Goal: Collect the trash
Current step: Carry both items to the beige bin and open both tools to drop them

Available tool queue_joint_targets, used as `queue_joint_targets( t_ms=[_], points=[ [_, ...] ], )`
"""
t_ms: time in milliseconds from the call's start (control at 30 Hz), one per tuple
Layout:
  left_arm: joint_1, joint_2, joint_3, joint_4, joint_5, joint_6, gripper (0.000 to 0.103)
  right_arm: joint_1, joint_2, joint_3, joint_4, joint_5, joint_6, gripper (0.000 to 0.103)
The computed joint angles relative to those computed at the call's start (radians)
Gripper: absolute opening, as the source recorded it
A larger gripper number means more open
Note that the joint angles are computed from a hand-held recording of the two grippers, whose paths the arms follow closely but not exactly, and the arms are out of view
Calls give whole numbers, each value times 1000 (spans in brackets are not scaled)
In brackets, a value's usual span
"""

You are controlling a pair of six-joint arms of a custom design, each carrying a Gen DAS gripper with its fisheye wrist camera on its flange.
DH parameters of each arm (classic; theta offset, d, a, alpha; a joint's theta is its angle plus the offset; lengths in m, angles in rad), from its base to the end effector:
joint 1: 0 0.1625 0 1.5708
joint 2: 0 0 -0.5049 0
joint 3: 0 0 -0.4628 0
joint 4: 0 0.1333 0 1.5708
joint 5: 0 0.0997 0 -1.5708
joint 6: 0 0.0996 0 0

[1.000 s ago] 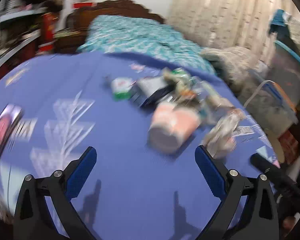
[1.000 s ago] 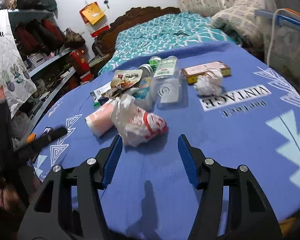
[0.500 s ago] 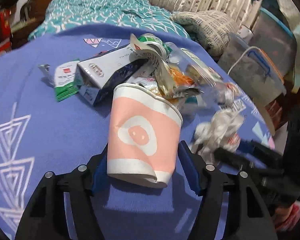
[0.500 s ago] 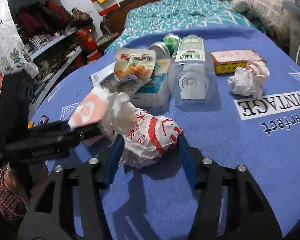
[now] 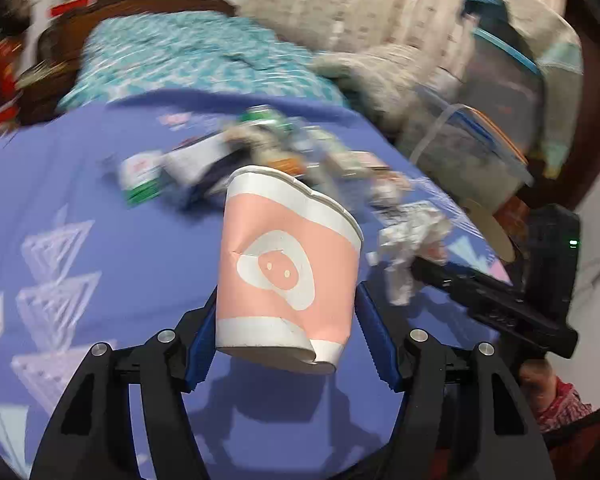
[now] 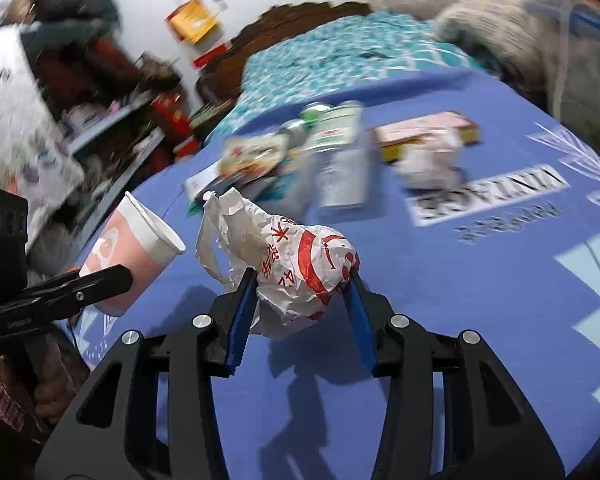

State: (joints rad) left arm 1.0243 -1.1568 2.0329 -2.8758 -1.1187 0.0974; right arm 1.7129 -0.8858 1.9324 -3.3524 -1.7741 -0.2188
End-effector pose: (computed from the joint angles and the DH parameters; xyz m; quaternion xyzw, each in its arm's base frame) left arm -0.1749 -0.6278 0.2292 0.2561 0.9184 -0.2510 0.1673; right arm 0.2098 -0.6675 0.1473 0.1308 -0.9199 0.3535 0.1083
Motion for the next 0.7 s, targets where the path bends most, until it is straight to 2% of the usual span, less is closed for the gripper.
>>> queue_joint_targets(
  t_ms=[67,167,300,367,467,533,633,700],
  points=[
    [-20,47,-46,31,-34,28,61,-24,-34,35,-63,0,26,46],
    [-54,151,-150,106,-107,83,61,-73,-107,96,-174,-38,56,46],
    [-108,342,-345,211,-201,168,61,-150,-213,152,-284,-133,66,47],
    [-127,440,-454,284,-258,194,61,-195,-253,153,-322,-207,50,48],
    [-153,597,-633,385,-311,207,61,-263,-288,135,-321,-280,36,49],
    [-169,684,-731,436,-327,208,61,-304,-301,116,-286,-306,39,53],
    [-195,806,-871,503,-317,187,63,-340,-307,103,-277,-303,52,66],
    [-205,853,-922,525,-291,169,73,-348,-308,113,-313,-309,43,80]
  ],
)
